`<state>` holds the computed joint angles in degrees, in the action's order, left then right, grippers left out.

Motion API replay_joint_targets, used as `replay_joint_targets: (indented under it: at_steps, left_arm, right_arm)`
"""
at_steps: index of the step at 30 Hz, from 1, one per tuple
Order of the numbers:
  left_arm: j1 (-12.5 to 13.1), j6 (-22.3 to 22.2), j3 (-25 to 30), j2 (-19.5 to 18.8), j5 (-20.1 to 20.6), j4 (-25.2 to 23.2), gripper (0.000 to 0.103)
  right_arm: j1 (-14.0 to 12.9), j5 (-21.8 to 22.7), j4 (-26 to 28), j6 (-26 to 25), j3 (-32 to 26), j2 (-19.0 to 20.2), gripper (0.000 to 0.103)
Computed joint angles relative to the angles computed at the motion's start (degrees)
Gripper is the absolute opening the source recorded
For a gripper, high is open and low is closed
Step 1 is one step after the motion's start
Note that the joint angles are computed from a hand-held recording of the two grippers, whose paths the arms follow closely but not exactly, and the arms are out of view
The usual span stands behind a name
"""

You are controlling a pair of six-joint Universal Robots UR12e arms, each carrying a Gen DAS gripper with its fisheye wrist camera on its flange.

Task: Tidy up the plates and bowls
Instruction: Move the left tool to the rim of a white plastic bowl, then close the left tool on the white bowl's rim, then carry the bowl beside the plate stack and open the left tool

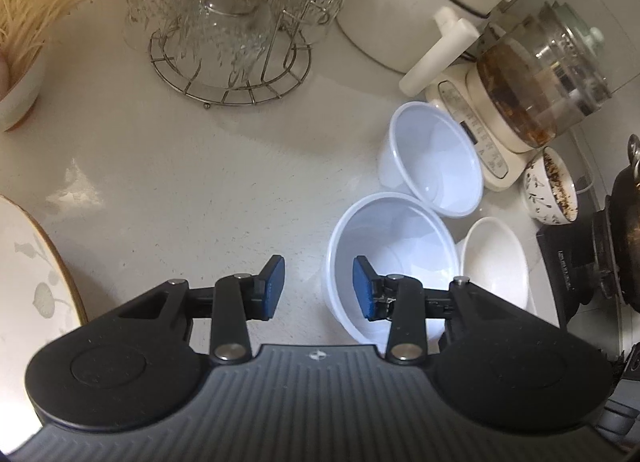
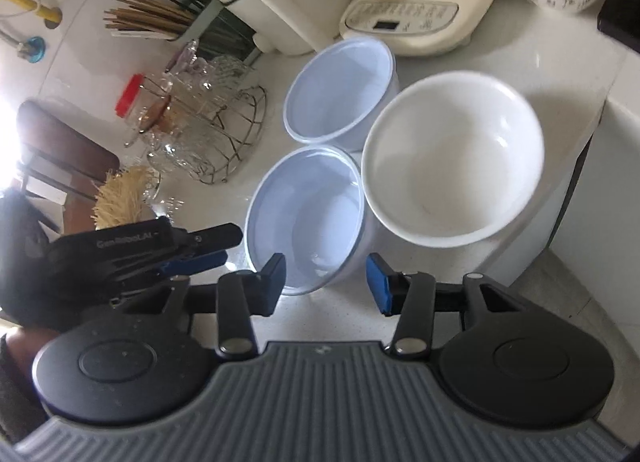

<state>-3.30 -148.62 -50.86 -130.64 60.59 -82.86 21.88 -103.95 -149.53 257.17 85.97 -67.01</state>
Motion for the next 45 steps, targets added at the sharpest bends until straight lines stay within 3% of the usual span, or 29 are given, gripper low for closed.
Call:
replay_joint_targets:
  at_steps: [3,11,16,18,27,38,45]
  left_arm:
    - [-0.1,-0.2,0.3,-0.5,0.0,0.3,0.035]
    - [-0.3,2.4,1.7,-1.6,-1.0,-3.0,0.025]
    - [-0.2,2.6,1.2,-1.5,-1.2,-2.5,0.01]
    - [0.0,2.4,1.5,-1.7,-1.5,-3.2,0.008]
    - [1.3,0.2,0.0,-0.2,-2.9,-2.2,0.007]
    - [4.1,-8.6,-5.2,3.0,-4.5,6.3,0.007]
    - [4.6,-11.5,-5.9,3.3,-1.4,8.6,0.008]
  right_arm:
    - [-0.2,0.6,0.5,0.3,-0.3,0.5,0.033]
    - [-0.7,0.7,1.1,-0.3,-1.0,1.2,0.018]
    - [-0.9,1.6,1.5,-2.2,-1.0,1.1,0.016]
    - [-1.0,1.9,1.7,-2.4,-1.0,1.0,0.015]
    - [-1.0,3.0,1.7,-6.1,-2.1,1.1,0.014]
    - [-1.5,6.3,1.0,-15.7,-6.7,3.5,0.014]
    - [-1.8,9.7,2.8,-19.1,-9.5,5.4,0.014]
